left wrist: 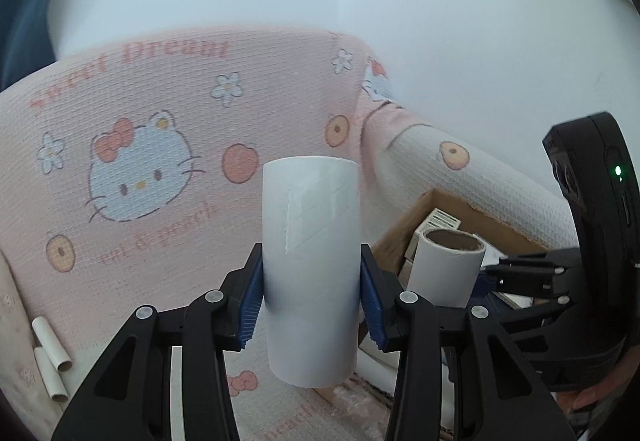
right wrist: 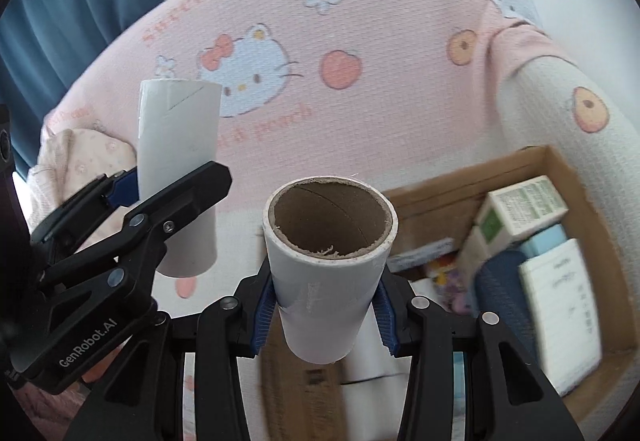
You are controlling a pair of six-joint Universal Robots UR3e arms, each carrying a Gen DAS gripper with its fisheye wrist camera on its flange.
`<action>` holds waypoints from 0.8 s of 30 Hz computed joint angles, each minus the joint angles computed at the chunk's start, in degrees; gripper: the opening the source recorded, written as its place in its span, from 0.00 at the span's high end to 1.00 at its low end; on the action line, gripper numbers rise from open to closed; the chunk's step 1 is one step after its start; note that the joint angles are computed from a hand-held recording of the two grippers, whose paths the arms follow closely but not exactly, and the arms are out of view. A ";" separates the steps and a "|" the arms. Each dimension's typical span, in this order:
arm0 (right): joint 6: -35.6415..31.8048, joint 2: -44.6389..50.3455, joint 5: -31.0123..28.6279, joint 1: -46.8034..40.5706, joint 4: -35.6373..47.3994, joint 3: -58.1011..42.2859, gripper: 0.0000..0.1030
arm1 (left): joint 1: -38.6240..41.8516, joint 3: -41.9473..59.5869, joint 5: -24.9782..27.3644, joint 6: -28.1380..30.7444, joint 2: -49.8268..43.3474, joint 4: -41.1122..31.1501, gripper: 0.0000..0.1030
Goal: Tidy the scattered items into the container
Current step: 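Lower the right gripper's tube into the box among the paper rolls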
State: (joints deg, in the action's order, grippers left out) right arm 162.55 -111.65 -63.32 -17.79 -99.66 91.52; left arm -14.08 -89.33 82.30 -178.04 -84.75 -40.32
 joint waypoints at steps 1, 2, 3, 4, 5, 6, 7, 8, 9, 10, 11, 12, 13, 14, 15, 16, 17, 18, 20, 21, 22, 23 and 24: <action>-0.97 0.44 -0.05 -0.65 1.25 -0.48 0.61 | -0.83 1.26 0.03 0.79 -1.43 -0.56 0.54; -2.49 1.27 0.01 -1.38 3.52 -1.44 0.61 | -1.34 2.03 -0.17 1.48 -2.33 -1.05 0.54; -4.14 2.14 -0.05 -1.96 5.96 -2.36 0.61 | -2.10 3.25 -0.52 2.51 -3.67 -1.85 0.54; -5.50 2.76 -0.43 -2.26 7.69 -2.89 0.61 | -2.98 4.43 -0.54 3.46 -4.97 -2.64 0.54; -6.69 3.23 -1.07 -2.36 8.89 -3.20 0.61 | -3.64 5.13 -0.28 4.03 -5.86 -2.97 0.54; -7.71 3.69 -1.82 -2.37 9.72 -3.47 0.61 | -4.61 5.95 0.12 4.79 -6.98 -3.27 0.54; -8.59 4.06 -2.74 -2.35 10.30 -3.55 0.61 | -5.42 6.71 0.38 5.54 -8.00 -3.67 0.54; -9.25 4.45 -3.80 -2.28 10.51 -3.43 0.61 | -5.89 7.26 0.59 5.89 -8.66 -4.19 0.54; -9.87 4.97 -4.53 -2.41 10.76 -3.28 0.61 | -6.53 8.41 0.90 6.16 -9.71 -5.44 0.54; -10.56 5.23 -4.39 -3.05 11.19 -2.87 0.61 | -6.81 9.08 0.78 6.04 -10.41 -6.26 0.54; -11.10 5.26 -3.81 -3.86 11.51 -2.30 0.61 | -6.92 9.83 0.38 5.62 -11.18 -7.33 0.54; -11.43 5.52 -3.40 -4.45 11.63 -1.92 0.61 | -6.59 10.71 -0.08 5.44 -11.77 -8.51 0.54; -11.62 5.82 -2.99 -5.02 11.29 -1.25 0.61 | -6.27 11.39 -0.56 5.03 -12.30 -9.34 0.54; -11.80 5.98 -2.31 -5.67 10.65 -0.35 0.61 | -5.92 11.87 -0.96 4.34 -12.67 -10.10 0.54; -11.96 6.08 -1.65 -6.21 10.36 0.19 0.61 | -5.33 12.37 -1.44 3.98 -12.91 -10.80 0.54; -12.10 6.21 -1.06 -6.74 10.49 0.43 0.61 | -4.68 12.50 -2.20 3.65 -12.80 -11.42 0.54; -12.55 6.46 -0.35 -7.39 11.02 0.41 0.61 | -4.02 13.01 -2.92 3.72 -12.80 -12.31 0.54; -13.26 6.76 0.29 -7.98 11.81 0.17 0.61 | -3.46 13.49 -3.56 3.82 -12.73 -13.41 0.54; -14.74 7.73 0.60 -8.76 14.12 -1.30 0.61 | -2.70 14.77 -4.03 4.51 -12.65 -15.35 0.54; -15.67 8.21 0.53 -9.23 15.82 -2.35 0.61 | -2.41 14.87 -4.22 5.10 -12.47 -15.88 0.54; -16.65 8.75 0.45 -9.68 17.74 -3.65 0.61 | -2.39 14.95 -3.93 5.39 -12.42 -16.03 0.54; -17.46 9.60 0.00 -10.01 19.86 -5.43 0.61 | -2.45 15.22 -3.84 5.61 -12.37 -16.42 0.54; -17.93 10.34 -0.77 -10.08 21.40 -6.86 0.61 | -2.49 15.57 -3.73 5.89 -12.58 -16.89 0.54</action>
